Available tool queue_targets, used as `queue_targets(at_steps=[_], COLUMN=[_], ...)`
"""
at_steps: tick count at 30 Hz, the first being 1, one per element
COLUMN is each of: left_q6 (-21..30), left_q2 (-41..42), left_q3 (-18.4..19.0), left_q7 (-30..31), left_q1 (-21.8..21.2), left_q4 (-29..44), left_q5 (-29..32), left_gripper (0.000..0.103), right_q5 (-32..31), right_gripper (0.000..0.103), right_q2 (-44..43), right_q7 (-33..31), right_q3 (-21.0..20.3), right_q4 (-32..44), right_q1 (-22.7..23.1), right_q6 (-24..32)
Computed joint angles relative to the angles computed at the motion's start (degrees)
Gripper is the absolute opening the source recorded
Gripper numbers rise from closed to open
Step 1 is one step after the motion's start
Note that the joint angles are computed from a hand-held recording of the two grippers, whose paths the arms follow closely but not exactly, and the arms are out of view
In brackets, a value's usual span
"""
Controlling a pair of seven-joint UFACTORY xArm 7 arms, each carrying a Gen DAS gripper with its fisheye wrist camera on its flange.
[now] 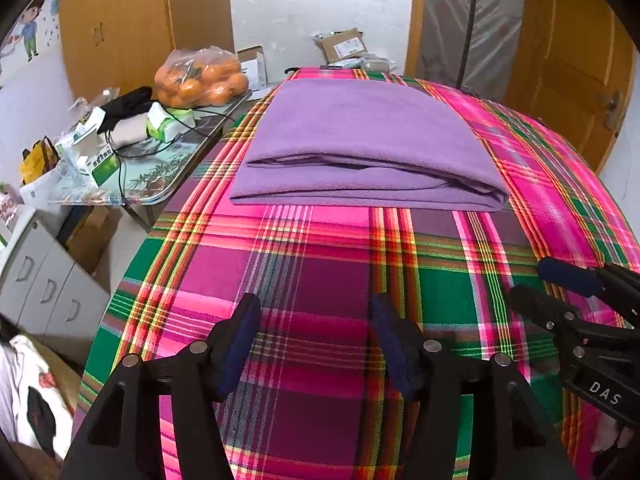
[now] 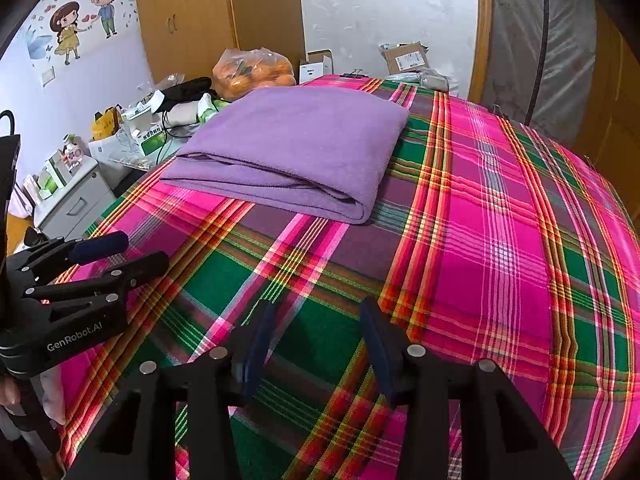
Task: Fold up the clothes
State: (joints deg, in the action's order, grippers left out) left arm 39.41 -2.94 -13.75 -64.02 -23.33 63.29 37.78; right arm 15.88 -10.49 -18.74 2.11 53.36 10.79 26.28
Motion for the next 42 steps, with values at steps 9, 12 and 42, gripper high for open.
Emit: queue_targets(at_steps=[9,12,42], left_q6=[-0.8,-1.2,-1.8], left_q2=[0.3,0.4,0.7], left_q3=[0.2,0.3,0.5], left_q7=[1.7,2.2,3.9], left_q1=[0.0,-0.1,0.0], left_q4=[0.1,0.1,0.4], left_q5=[-0.9,-1.2,-2.3], left_gripper=[0.069,0.071,0.076], right_q5=[-1.1,-0.3,-0.1], right_gripper=[0.045,0.045,0.045], right_q2=[0.1,0.2,0.2], right_q7=[0.5,-0.1,-0.2], right_q3=[0.1,-0.1,0.1], right_q4=[0.0,0.2,0.2], right_q1=[-0.2,0.0,-0.2], right_q6=[-0.2,0.0,0.0])
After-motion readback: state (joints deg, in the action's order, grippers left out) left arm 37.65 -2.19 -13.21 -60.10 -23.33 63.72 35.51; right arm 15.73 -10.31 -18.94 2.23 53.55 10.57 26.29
